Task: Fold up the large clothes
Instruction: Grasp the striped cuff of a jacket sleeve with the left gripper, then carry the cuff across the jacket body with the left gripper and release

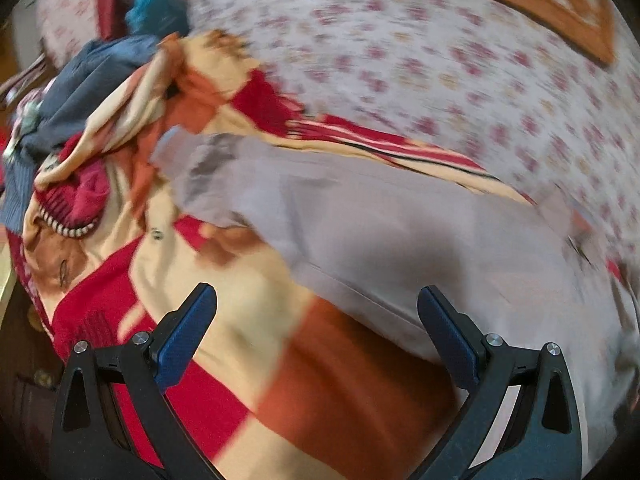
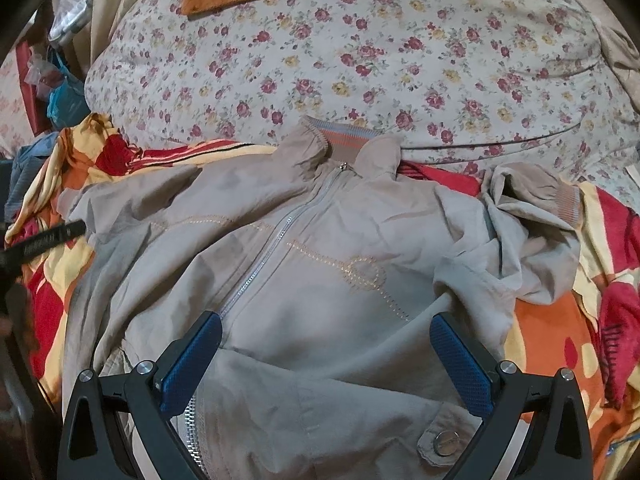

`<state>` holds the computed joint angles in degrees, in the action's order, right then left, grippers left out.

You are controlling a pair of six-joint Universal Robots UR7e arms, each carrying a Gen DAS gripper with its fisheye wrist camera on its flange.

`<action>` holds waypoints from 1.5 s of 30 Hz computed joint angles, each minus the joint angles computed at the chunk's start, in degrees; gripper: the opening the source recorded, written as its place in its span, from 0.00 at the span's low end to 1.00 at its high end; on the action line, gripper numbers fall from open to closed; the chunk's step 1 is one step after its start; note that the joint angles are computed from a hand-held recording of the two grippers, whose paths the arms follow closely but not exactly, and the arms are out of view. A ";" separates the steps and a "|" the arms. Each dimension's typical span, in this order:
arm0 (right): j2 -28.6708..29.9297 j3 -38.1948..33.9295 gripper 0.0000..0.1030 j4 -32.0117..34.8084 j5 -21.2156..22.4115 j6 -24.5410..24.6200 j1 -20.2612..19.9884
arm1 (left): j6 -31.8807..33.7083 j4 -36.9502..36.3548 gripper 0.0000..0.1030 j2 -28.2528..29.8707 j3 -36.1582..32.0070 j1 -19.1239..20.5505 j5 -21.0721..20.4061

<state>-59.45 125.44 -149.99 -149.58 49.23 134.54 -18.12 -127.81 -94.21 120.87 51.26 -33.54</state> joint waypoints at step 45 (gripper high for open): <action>-6.54 3.70 1.00 2.21 0.59 3.87 0.81 | 16.11 -16.37 0.05 6.70 -9.61 -1.13 -13.20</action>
<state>-65.99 129.14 -147.78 -148.99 53.10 135.36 -2.01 -144.18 -87.52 111.26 50.12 -46.74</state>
